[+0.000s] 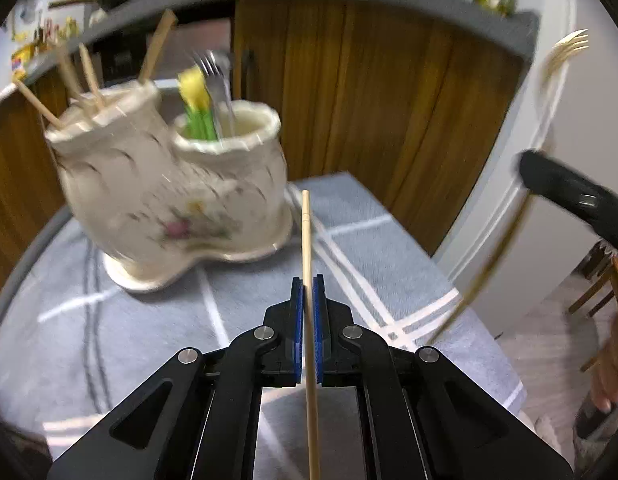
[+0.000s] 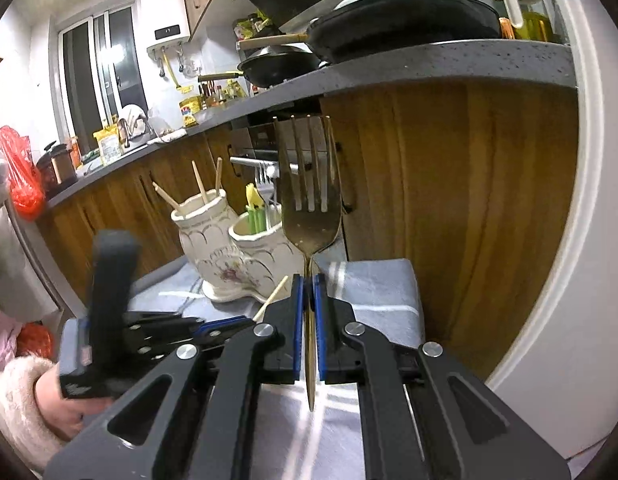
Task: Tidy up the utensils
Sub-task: 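Lift the chopstick into the tall cup while the right tool lowers the gold fork into the small cup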
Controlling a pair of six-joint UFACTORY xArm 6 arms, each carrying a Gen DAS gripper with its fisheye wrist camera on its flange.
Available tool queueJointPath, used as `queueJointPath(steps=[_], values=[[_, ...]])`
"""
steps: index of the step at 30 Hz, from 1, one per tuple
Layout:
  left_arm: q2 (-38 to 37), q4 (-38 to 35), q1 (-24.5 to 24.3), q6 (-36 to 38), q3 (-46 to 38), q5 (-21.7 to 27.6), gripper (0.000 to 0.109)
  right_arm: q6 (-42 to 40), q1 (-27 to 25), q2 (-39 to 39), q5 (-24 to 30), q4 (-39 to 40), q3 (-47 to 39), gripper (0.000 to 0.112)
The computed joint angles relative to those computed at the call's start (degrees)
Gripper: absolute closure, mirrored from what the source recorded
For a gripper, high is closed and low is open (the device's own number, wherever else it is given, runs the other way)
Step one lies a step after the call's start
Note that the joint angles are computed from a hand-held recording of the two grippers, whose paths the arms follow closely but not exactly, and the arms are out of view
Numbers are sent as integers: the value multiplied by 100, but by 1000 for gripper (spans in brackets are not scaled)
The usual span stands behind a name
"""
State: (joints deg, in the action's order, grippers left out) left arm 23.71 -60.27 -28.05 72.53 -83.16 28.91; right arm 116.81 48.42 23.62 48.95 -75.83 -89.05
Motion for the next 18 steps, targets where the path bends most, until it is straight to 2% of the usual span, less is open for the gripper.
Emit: queueJointPath(steps=[4, 8, 11, 13, 18], values=[[-387, -1542, 397, 1568, 173, 616, 103, -369, -41, 361, 94, 24, -599, 107], [-616, -2827, 815, 2512, 87, 1215, 103, -595, -112, 665, 151, -189, -1203, 107], [-592, -3695, 957, 3052, -170, 1233, 103, -749, -154, 870, 268, -456, -1638, 107], [-425, -3878, 1028, 3019, -502, 1229, 103, -879, -194, 1008, 347, -566, -1913, 107], [583, -4087, 1100, 2199, -1969, 1247, 103, -805, -405, 1330, 257, -933, -2491, 107]])
